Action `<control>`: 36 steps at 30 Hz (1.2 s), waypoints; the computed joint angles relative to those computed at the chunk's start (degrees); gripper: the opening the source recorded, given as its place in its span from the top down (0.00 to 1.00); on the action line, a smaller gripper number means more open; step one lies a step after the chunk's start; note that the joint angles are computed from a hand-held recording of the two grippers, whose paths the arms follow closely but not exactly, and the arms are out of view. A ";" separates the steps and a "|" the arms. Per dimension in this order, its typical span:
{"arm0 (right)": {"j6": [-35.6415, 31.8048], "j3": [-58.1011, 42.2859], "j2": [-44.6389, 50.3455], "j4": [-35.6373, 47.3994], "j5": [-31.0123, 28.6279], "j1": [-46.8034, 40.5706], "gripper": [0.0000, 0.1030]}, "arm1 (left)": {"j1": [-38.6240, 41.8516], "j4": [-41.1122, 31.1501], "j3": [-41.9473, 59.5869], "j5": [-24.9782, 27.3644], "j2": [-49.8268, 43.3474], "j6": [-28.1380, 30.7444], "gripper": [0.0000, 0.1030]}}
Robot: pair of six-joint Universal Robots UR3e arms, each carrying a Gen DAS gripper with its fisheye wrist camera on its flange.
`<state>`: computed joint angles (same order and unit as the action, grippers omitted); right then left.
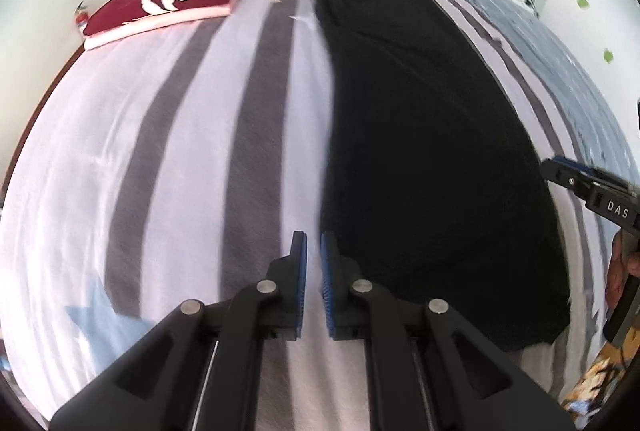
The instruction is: Fold clothes
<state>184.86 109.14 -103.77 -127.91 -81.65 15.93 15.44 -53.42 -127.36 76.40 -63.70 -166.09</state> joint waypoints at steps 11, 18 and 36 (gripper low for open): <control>7.97 -25.46 30.51 -10.63 -2.99 -1.33 0.62 | -10.20 17.51 49.22 -5.11 -54.97 -6.38 0.90; 8.67 -44.76 46.90 -10.16 -1.37 -2.13 0.62 | -13.02 13.16 72.75 1.01 -75.03 -4.86 0.90; -0.31 -65.72 61.21 -2.78 1.04 -3.20 0.62 | -13.84 0.12 104.01 2.55 -91.20 -7.63 0.96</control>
